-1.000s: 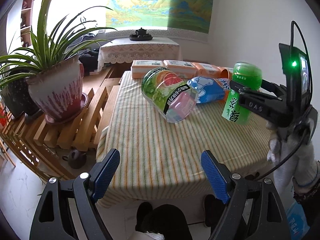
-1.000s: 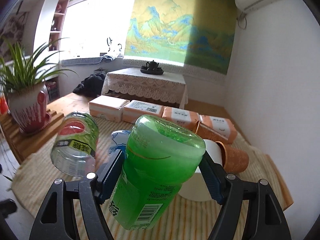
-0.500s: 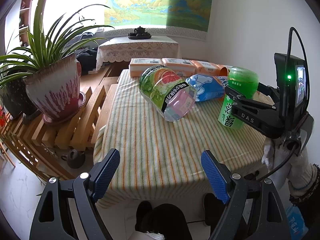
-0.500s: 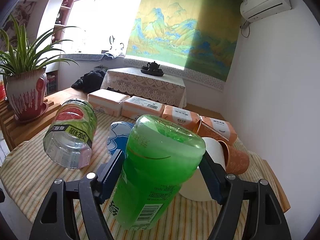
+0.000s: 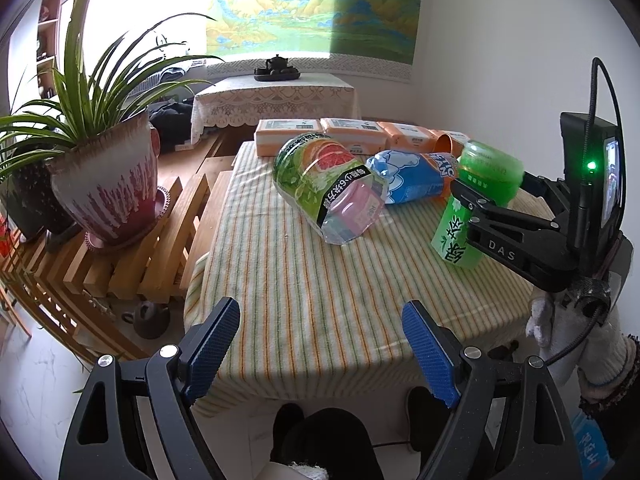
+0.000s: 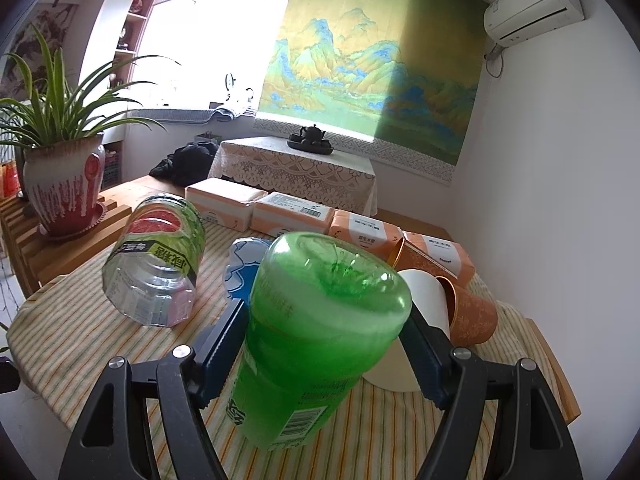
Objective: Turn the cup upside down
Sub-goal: 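Lift the green bottle with the right tool and turn it cap-up, then stand the green bottle on the table and open the right tool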
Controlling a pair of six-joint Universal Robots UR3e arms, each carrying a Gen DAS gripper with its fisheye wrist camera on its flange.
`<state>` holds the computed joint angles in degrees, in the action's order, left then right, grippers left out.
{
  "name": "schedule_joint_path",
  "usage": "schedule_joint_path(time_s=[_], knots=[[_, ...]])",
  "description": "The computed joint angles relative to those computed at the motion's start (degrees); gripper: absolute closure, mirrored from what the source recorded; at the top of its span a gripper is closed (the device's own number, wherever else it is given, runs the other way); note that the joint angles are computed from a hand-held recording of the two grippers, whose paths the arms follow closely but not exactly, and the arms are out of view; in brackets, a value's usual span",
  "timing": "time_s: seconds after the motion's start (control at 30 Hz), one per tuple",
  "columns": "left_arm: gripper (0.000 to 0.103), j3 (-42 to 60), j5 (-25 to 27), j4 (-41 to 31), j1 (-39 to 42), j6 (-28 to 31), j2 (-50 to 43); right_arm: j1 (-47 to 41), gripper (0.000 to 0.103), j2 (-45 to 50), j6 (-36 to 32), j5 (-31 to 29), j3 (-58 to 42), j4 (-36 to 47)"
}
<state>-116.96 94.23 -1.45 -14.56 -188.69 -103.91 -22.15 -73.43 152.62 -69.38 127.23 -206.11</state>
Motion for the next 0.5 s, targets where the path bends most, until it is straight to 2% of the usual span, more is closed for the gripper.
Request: schedule_joint_path(time_s=[0.33,0.5], knots=[[0.017,-1.0,0.6,0.5,-0.6,-0.3,1.2,-2.4,0.024,-3.8,-0.7,3.9,4.4,0.5],[0.017,-0.9,1.1,0.7,-1.4,-0.5,1.3,-4.4,0.018,-7.0,-1.3,7.0,6.1,3.8]])
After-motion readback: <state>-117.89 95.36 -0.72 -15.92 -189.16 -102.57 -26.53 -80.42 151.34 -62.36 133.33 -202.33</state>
